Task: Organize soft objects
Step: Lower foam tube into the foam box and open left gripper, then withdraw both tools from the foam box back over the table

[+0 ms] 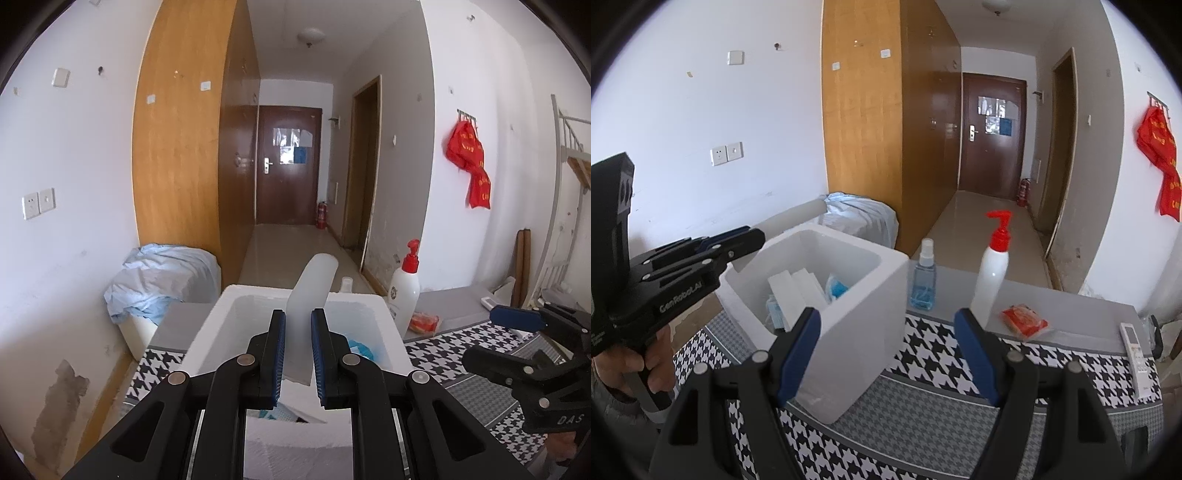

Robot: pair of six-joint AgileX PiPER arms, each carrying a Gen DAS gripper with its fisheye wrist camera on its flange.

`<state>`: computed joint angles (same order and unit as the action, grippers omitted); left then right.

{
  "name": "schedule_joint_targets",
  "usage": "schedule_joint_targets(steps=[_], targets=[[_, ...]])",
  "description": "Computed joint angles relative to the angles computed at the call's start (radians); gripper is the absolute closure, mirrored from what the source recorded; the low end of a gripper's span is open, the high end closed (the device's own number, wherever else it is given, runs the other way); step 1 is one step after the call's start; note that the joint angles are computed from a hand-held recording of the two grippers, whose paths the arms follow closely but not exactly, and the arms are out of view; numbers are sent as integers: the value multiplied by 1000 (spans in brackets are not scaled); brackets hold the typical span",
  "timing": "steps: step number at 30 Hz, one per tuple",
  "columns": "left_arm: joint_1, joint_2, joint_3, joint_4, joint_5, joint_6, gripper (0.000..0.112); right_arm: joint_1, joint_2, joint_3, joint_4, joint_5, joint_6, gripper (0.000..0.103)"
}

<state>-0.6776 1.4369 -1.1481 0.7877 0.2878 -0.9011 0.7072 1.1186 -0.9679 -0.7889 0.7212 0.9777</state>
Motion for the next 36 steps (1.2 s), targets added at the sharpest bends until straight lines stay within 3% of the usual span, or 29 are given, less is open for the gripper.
schedule_joint_targets(steps=[11, 13, 15, 21, 29, 36], targets=[[-36, 82, -79, 33, 76, -38, 89, -50, -61, 47, 25, -8, -18, 25], [-40, 94, -88, 37, 89, -42, 80, -56, -68, 54, 28, -11, -19, 25], [-43, 97, -88, 50, 94, -59, 49, -65, -77, 61, 34, -17, -23, 25], [-78, 68, -40, 285, 111, -292, 13, -74, -102, 81, 37, -27, -15, 25], [-124, 27, -5, 397, 154, -398, 10, -19, -143, 96, -6, 13, 37, 25], [-157, -13, 19, 397, 191, -402, 10, 89, -183, 111, -89, 98, 130, 25]])
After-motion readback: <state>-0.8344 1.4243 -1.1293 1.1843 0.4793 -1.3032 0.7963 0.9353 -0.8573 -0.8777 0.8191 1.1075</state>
